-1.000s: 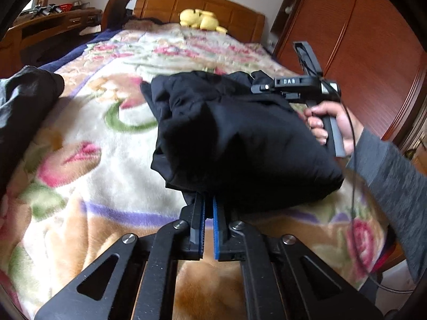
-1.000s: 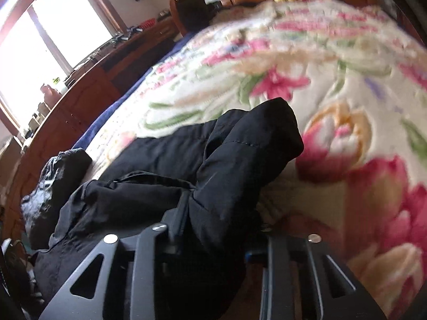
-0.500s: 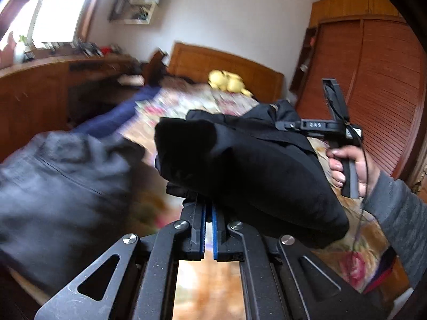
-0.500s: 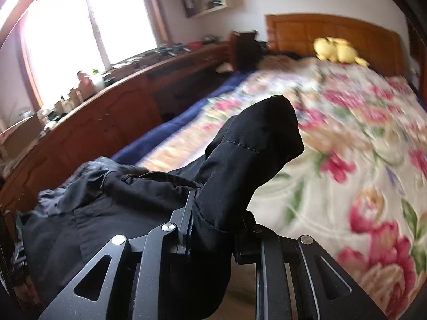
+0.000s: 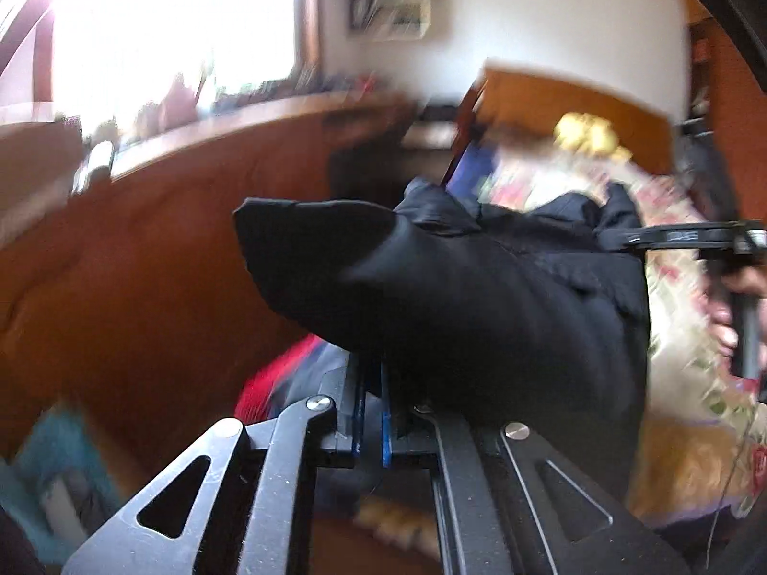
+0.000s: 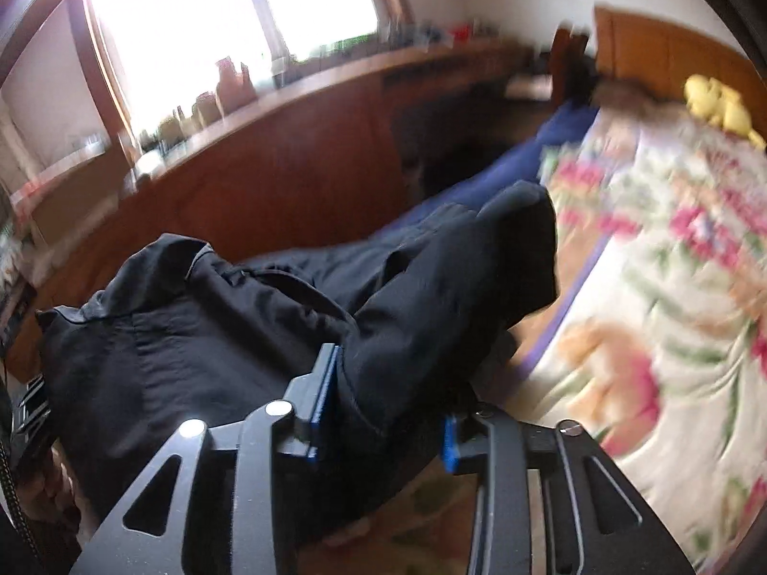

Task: Fold large clothes
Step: 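Lower the folded coat onto the bed edge and open both grippers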

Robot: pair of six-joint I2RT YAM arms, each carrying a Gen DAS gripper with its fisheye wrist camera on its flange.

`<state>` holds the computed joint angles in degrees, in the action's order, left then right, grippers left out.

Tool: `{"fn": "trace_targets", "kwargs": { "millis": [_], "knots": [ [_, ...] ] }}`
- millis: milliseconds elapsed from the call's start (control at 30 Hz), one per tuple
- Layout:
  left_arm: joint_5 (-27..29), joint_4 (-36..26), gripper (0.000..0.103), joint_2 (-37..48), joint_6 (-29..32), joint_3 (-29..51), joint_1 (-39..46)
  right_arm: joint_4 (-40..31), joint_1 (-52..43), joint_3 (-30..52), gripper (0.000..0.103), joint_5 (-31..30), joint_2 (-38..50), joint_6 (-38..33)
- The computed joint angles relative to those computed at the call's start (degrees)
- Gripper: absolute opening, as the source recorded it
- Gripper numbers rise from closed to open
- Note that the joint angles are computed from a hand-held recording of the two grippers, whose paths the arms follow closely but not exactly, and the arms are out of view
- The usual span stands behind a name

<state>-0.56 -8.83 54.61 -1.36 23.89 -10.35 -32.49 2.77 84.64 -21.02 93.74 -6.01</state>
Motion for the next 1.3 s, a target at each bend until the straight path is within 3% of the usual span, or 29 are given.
{"fn": "trace_targets", "kwargs": {
  "millis": [67, 200, 267, 433, 500, 567, 667, 800, 933, 1100, 1300],
  "knots": [
    [1.57, 2.16, 0.006, 2.81, 1.27, -2.03, 3.10, 3.98, 3.01, -5.38, 0.049, 4.91, -0.79, -1.39],
    [6.13, 2.60, 0.013, -4.06, 4.79, -7.25, 8.21, 13.85, 6.24, -14.57, 0.053, 12.01, -4.65, -2.79],
    [7.90, 0.14, 0.027, -9.38, 5.52, -8.33, 9.86, 16.48, 6.86, -18.03, 0.054, 12.64, -7.23, -2.17],
    [10.56, -10.43, 0.036, -20.82, 5.93, -5.56, 10.49, 24.57, 11.57, -31.60, 0.054, 13.09, -19.75, -4.29],
    [7.49, -12.41, 0.039, -22.35, 3.60, -2.69, 5.68, 24.61, 12.22, -33.71, 0.054, 9.00, -21.77, -4.18],
    [4.76, -12.85, 0.055, -24.20, 1.76, -0.95, 1.52, 23.61, 13.97, -35.00, 0.054, 8.39, -22.27, -3.97],
    [5.97, -12.04, 0.070, -23.40, 0.43, 0.70, 0.19, 23.77, 15.61, -37.54, 0.054, 7.08, -21.35, -4.48],
    [1.98, -9.54, 0.076, -19.80, -1.24, 1.33, -3.73, 26.68, 18.07, -38.37, 0.054, 9.57, -14.57, -5.27],
    [-1.33, -8.00, 0.076, -15.70, -2.79, 1.45, -6.84, 29.31, 15.21, -40.68, 0.054, 6.20, -15.03, -5.45],
    [-7.25, -6.89, 0.077, -13.31, -6.05, 2.01, -15.18, 25.86, 11.75, -46.14, 0.054, 7.48, -25.43, -8.39],
    [-18.14, -5.12, 0.083, -8.71, -12.47, 4.41, -31.52, 14.44, -0.75, -53.75, 0.055, 0.05, -45.90, -12.38]
  ]
}}
